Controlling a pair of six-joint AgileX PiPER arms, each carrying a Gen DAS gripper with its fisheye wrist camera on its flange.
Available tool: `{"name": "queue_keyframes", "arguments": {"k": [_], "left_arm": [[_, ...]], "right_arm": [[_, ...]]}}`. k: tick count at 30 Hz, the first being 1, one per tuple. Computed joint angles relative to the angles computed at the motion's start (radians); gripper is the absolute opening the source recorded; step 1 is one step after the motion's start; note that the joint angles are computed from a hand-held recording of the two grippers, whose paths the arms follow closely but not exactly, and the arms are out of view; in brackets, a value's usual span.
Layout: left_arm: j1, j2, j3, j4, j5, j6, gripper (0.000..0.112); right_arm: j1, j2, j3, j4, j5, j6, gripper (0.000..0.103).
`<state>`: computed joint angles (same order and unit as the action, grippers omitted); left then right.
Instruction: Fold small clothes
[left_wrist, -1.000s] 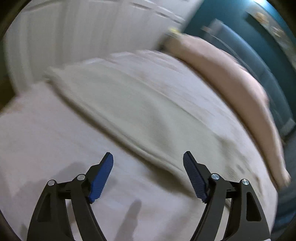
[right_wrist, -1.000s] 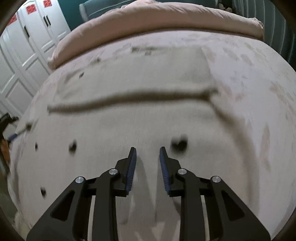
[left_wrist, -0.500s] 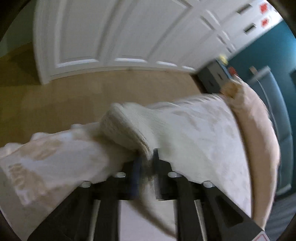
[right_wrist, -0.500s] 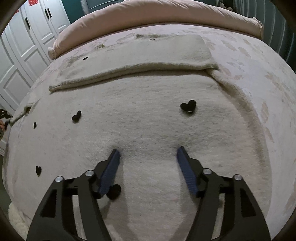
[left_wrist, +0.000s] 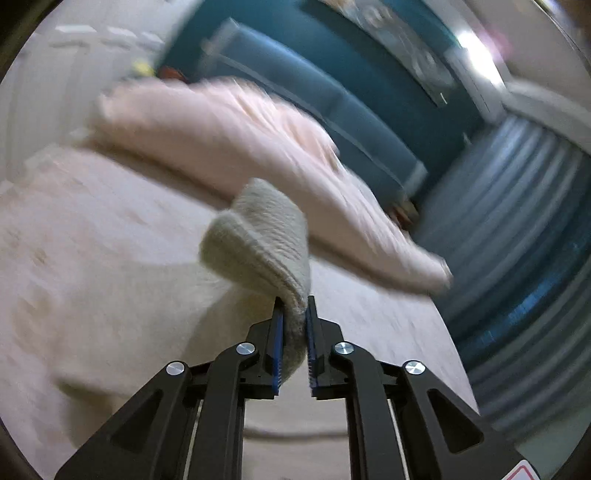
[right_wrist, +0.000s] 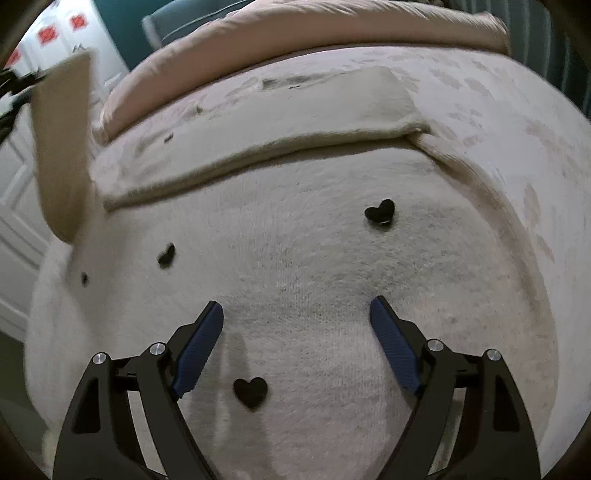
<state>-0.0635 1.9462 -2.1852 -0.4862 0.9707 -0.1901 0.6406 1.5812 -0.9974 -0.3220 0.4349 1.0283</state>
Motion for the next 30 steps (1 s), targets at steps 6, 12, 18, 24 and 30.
{"name": "queue_keyframes", "arguments": {"k": [6,12,18,24,30], "left_arm": [[-0.277,-0.026,0.390,0.170,-0.175,-0.280,0.053],[-0.134,-0.175,0.734,0.170,-0.312,-0.311,0.053],[0.090,-0.207,0.771,0.193,-0.283,-0.379,0.054],[0.193,-0.175,0.760,0.077,-0.285,-0.280,0.041],[0.178,-0.181,0.710,0.142,-0.304,-0.255,0.005]], "right_arm": [[-0.105,-0.107,0.065,0.188,-0.016,-0.150,0.079],[-0.225,-0.059,-0.072,0.372,0.026,-0.462,0.079],[-0.293,0.211,-0.403,0.546,0.102,-0.608,0.078],[-0.266,0.461,-0.771,0.453,0.333,-0.557,0.023],[-0.284,0.296,-0.767,0.610,0.122,-0.757,0.010]]}}
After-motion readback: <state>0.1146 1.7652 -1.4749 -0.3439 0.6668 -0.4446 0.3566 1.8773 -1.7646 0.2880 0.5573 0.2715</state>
